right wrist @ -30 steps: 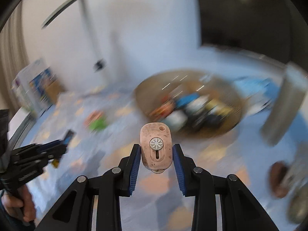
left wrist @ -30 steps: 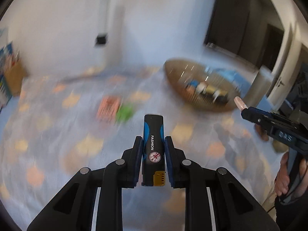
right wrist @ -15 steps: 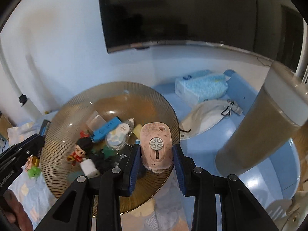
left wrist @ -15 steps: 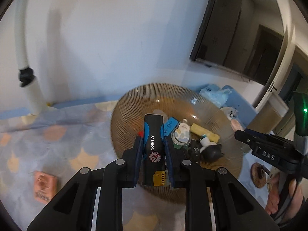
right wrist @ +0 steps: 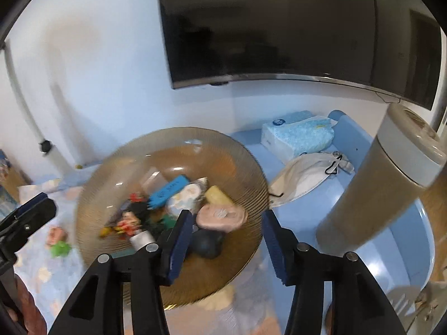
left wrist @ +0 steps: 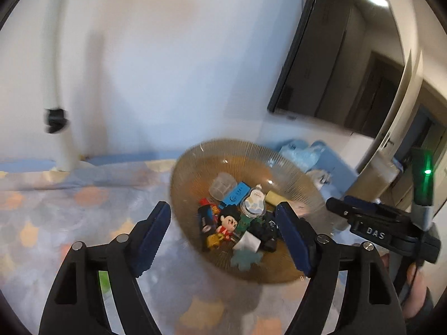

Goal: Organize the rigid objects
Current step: 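Open both tools to drop the USB stick and pink case into the bowl, then move both open tools back toward the pink box and green frog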

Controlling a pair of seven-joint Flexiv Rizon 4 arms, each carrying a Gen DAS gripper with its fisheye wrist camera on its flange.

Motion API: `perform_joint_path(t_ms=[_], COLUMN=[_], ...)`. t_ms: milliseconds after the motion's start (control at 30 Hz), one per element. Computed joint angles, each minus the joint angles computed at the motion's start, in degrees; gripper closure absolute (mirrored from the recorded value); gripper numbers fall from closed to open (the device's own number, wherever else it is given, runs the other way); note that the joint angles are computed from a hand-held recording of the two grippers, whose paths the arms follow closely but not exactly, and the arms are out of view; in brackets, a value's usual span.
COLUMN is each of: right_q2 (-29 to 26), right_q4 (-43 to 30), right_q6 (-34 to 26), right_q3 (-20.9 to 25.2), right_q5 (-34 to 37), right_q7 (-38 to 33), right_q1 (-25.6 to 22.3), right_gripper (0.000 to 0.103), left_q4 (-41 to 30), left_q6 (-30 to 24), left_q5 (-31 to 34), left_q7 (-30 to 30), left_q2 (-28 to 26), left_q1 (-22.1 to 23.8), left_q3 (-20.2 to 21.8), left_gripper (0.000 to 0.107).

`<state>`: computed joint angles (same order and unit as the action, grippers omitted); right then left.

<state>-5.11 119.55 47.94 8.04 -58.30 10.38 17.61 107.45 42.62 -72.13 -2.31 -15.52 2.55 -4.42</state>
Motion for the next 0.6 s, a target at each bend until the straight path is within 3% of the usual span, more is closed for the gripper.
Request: perform_joint_path(t_ms=[100, 167, 267, 300, 400, 500, 600], right_q2=[0.79, 0.72, -0.88, -2.23, -7.0, -14.47, -19.01], right_q4=[-0.6, -1.51, -3.4, -4.25, -6.3, -8.78, -11.42], right_q6=[1.02, 1.3, 1.69, 2.41, 5.87, 11.95, 9.17], right_q3=[0.95, 1.64, 2.48, 2.62, 2.05, 0.31, -1.01], right_q5=[-1.37, -3.72, -7.8, -9.44, -11.0, -11.85, -8.71], right_q7=[1.08, 2.32, 4.0, 4.73, 7.26, 9.73, 5.06], right_q1=[1.06, 2.3, 4.87, 5.97, 8.62, 11.53, 15.27], right_gripper=[0.053, 0.045, 0.043, 0.042, 0.023, 0.023, 0.023], left_q4=[1.66, 2.57, 3.42, 3.5, 4.12, 4.72, 4.06], left_q6=[-2.43, -2.84, -1.89, -0.54, 5.24, 9.66, 11.49], left_q5=[-3.22, -6.03, -11.18, -12.16, -15.27, -17.24, -13.26], left_q7=[2.19, 3.57, 5.71, 5.92, 7.48, 9.43, 8.5], left_q2=[2.81, 4.17, 4.72, 4.46, 2.16, -1.72, -5.39], left_q1=[2.55, 4.23, 6.56, 7.1, 8.31, 9.19, 10.61], left_q3=[2.03, 3.7, 5.69, 6.19, 6.75, 6.36, 5.88], left_gripper=[0.029, 0.018, 0.007, 0.006, 0.006, 0.006, 0.006])
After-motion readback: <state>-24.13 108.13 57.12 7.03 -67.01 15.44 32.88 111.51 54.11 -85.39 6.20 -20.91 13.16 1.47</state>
